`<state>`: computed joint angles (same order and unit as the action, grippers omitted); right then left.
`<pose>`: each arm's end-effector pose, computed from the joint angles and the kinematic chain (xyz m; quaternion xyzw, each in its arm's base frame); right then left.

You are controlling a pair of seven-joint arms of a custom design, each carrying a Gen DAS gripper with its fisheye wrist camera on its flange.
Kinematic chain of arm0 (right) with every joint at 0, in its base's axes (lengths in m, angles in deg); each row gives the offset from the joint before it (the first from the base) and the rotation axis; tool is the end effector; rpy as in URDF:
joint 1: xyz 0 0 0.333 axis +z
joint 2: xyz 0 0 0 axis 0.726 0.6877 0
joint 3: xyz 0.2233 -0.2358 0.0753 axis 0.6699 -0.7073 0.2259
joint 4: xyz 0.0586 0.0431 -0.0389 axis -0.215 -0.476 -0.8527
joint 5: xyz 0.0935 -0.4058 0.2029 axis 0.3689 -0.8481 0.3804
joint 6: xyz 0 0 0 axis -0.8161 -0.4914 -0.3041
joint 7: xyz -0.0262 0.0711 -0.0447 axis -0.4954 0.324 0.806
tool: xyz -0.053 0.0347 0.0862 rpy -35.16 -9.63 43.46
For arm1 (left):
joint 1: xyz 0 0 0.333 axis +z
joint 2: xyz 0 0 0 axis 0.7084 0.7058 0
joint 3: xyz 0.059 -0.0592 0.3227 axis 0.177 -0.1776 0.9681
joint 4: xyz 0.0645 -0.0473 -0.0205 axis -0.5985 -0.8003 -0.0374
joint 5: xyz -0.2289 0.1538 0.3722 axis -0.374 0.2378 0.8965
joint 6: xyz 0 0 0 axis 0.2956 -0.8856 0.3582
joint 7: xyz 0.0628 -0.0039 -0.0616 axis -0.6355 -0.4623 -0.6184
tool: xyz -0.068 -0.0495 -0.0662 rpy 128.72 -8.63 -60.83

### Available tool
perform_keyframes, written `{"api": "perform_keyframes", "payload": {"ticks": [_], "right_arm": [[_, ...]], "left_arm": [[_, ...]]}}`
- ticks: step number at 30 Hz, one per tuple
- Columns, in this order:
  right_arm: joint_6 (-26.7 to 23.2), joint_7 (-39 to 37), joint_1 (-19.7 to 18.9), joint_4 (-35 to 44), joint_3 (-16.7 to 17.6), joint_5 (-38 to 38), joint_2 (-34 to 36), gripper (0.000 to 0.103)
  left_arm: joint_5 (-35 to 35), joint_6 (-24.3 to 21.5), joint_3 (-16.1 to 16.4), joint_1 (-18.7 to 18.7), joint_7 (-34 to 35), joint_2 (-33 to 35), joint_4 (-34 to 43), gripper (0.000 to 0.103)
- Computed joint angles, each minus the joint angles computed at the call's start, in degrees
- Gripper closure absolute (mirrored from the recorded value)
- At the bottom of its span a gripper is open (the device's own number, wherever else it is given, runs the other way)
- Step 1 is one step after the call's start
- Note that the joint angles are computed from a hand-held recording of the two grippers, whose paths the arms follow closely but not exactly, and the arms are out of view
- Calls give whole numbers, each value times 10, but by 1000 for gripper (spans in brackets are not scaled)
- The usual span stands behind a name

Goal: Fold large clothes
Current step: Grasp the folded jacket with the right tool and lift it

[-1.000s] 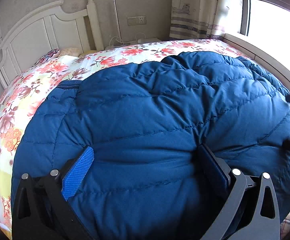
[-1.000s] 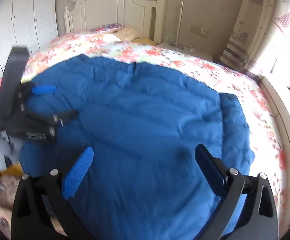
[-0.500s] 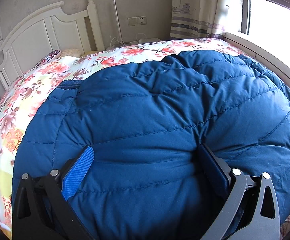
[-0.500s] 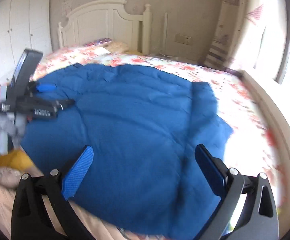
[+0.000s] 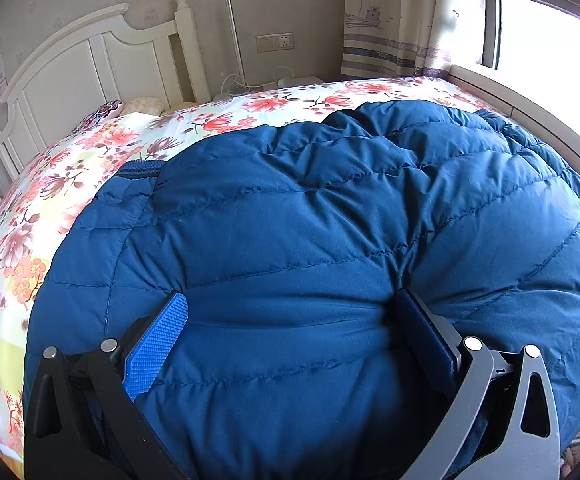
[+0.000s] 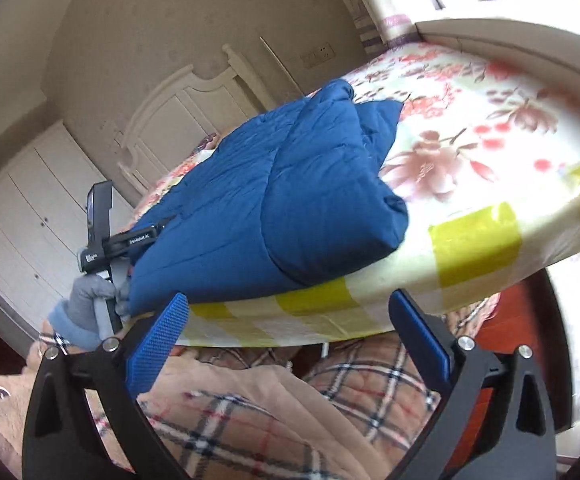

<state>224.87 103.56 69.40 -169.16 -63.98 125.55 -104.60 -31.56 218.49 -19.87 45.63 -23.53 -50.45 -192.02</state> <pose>0.4474 0.1551 0.4380 -0.7282 0.4710 0.0561 0.4947 0.4435 -0.1006 0.4900 -0.7003 0.6075 -0.2061 0.3132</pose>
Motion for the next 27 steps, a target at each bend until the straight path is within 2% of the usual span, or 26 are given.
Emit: {"api": "perform_keyframes", "payload": {"ticks": [4,8,11,12,14,15,17,18,19,21,23,24,26,27], "right_arm": [[3,-20,9,27,4,33,30,7],[17,-18,13,60,22,48,62,5],[45,31,16,101,44,31,101,5],[82,70,16,119,61,11,116,4],[132,190,9,148,96,-83,144,4],[154,208,22,156,94,-95,151,6],[210,170,42,162,96,-62,158,36],[222,105,65,164,78,0,153,54],[219,49,73,165,69,53,147,62],[227,-15,75,157,71,101,132,64],[233,-29,73,152,78,111,126,64],[232,-28,71,150,78,110,124,64],[237,-37,71,152,82,120,122,64],[248,-55,73,153,86,135,119,65]], "left_arm": [[1,0,-1,0,-2,0,0,4],[3,1,-1,0,-4,1,0,4],[3,1,-1,0,-4,1,1,4],[4,1,-2,1,-5,1,1,4],[6,0,-3,2,-7,3,3,4],[7,-1,-5,2,-8,3,3,4],[8,-9,-10,3,-16,2,6,4],[8,-17,-11,3,-19,2,10,4],[4,-31,-11,-1,-19,0,15,4],[-8,-30,0,-18,-13,-15,10,4],[-20,-7,8,-39,-1,-45,-6,4],[-12,-1,-3,-39,0,-59,-10,4],[7,-24,-34,-31,-4,-65,-3,4],[1,-42,-32,-41,5,-52,3,4]]}}
